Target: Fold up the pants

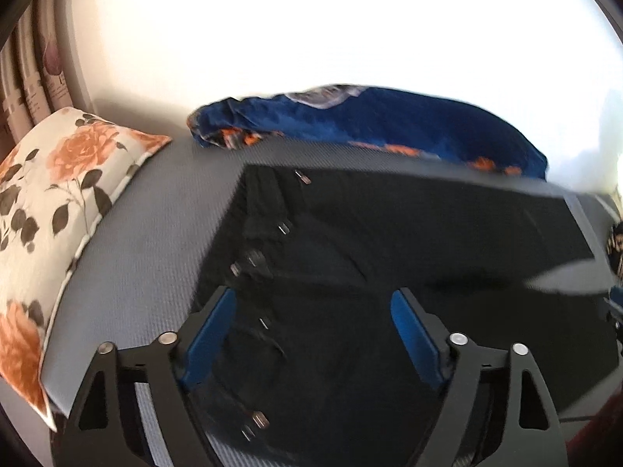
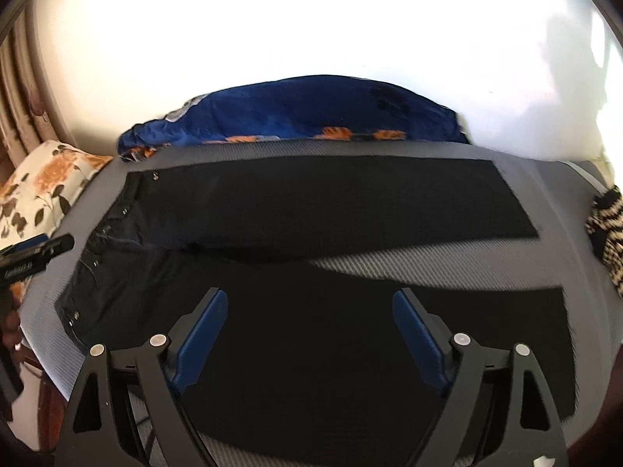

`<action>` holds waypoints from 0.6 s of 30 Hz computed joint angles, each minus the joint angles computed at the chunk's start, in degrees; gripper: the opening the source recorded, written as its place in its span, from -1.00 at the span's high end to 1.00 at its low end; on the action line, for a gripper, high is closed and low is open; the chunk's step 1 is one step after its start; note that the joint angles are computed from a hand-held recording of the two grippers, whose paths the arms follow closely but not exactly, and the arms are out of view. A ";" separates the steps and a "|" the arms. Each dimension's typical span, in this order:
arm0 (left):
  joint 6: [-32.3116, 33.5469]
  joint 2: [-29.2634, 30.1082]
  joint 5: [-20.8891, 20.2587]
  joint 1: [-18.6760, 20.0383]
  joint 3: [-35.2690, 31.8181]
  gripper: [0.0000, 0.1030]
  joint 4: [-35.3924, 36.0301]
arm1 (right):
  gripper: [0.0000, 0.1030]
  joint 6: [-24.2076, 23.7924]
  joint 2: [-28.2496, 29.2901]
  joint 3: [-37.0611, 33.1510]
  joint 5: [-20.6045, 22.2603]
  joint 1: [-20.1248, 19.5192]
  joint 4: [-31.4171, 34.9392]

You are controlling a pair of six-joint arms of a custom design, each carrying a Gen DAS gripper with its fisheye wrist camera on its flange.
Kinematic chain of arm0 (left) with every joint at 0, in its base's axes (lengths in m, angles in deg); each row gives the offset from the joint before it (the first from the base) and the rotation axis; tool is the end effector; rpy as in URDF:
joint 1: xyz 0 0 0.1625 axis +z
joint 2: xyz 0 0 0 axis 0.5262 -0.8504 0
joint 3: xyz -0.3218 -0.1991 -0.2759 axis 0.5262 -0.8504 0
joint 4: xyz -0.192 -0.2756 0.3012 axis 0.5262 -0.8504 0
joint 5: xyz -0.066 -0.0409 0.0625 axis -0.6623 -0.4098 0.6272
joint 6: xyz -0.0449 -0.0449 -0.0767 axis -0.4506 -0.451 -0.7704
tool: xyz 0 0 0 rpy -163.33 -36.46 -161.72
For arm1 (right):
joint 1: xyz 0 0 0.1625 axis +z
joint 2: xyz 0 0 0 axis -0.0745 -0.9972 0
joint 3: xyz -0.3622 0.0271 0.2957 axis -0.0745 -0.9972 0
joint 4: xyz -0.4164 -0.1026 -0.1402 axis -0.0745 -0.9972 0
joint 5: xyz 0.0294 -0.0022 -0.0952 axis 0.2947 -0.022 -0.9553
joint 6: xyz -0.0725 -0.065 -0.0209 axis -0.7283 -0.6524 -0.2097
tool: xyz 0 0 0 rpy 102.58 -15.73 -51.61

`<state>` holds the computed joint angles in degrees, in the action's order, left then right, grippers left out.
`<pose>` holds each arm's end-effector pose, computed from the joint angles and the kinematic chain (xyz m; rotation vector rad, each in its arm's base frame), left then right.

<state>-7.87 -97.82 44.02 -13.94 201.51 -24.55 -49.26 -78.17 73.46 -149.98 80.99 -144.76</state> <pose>-0.3905 -0.3484 0.0933 0.1091 2.1838 -0.8993 0.0265 -0.3570 0.4682 0.5676 -2.4172 0.6777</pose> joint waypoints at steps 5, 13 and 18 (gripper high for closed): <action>6.34 -3.54 3.70 6.09 0.83 -0.20 -3.58 | -0.64 3.83 6.63 -4.72 0.72 2.30 2.35; 30.85 -5.37 -3.83 19.73 3.72 0.11 -35.46 | -0.45 7.58 15.36 -9.79 3.58 4.73 3.76; 39.01 -4.86 -11.58 27.03 3.69 0.28 -47.42 | -0.45 8.78 20.82 -10.88 1.73 6.69 1.55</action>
